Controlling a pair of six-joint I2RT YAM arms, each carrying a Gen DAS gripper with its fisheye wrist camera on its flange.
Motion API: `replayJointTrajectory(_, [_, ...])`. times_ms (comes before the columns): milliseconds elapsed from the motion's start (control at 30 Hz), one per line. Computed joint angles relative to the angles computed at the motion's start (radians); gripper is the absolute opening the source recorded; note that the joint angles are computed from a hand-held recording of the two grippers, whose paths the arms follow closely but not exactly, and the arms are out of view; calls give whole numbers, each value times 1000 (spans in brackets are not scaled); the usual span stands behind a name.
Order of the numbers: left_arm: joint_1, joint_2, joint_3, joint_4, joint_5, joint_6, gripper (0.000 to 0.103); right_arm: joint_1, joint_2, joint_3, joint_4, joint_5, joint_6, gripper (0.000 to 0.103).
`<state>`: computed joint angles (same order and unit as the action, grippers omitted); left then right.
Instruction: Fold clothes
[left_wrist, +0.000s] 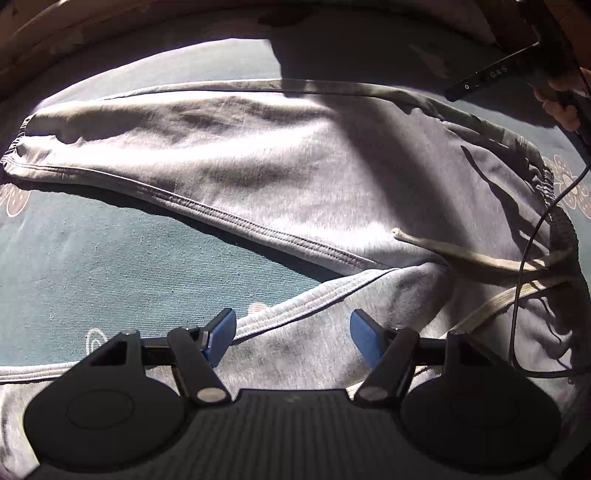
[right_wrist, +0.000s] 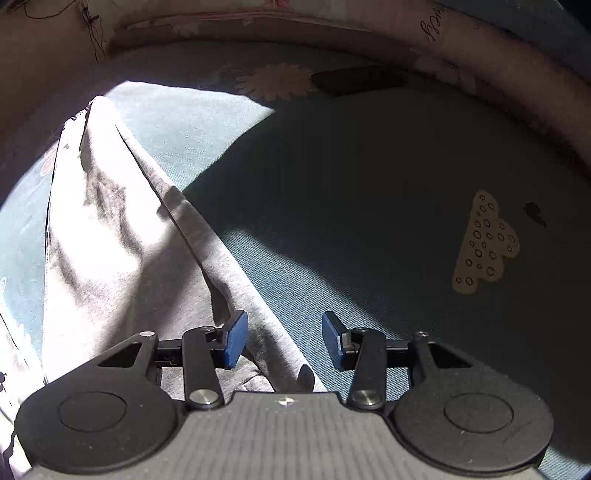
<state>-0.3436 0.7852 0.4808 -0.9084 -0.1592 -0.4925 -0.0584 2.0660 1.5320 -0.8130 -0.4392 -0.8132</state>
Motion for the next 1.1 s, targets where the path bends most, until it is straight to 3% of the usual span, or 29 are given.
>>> replayJointTrajectory(100, [-22, 14, 2, 9, -3, -17, 70, -92, 54, 65, -117, 26, -58, 53])
replayJointTrajectory(200, [-58, 48, 5, 28, -8, -31, 70, -145, 60, 21, -101, 62, -104, 53])
replayJointTrajectory(233, [-70, 59, 9, 32, -12, -34, 70, -159, 70, 19, -119, 60, -112, 44])
replayJointTrajectory(267, [-82, 69, 13, 33, -17, -37, 70, -169, 70, 6, -123, 58, -121, 18])
replayJointTrajectory(367, [-112, 91, 31, 31, -27, -35, 69, -166, 19, -81, -28, 67, -102, 14])
replayJointTrajectory(500, [-129, 105, 48, 33, -35, -33, 70, -179, 17, -86, -1, 65, -40, 20])
replayJointTrajectory(533, [-133, 109, 51, 34, -39, -38, 70, -174, -3, -110, 23, 84, -33, 29])
replayJointTrajectory(667, [-147, 118, 61, 34, -40, -66, 70, -188, -159, -231, 96, 67, -32, 33])
replayJointTrajectory(800, [-178, 133, 62, 44, -35, -96, 70, -237, -246, -270, -40, -29, -101, 39])
replayJointTrajectory(867, [-196, 147, 62, 51, -36, -108, 70, -243, -264, -321, -88, -8, -177, 44])
replayJointTrajectory(933, [-213, 156, 63, 54, -34, -112, 70, -233, -302, -430, -37, 74, -266, 44])
replayJointTrajectory(1033, [-235, 170, 66, 51, -37, -110, 70, -259, -357, -598, 176, 175, -399, 43])
replayJointTrajectory(1100, [-243, 177, 67, 47, -38, -111, 70, -283, -343, -580, 180, 176, -358, 43])
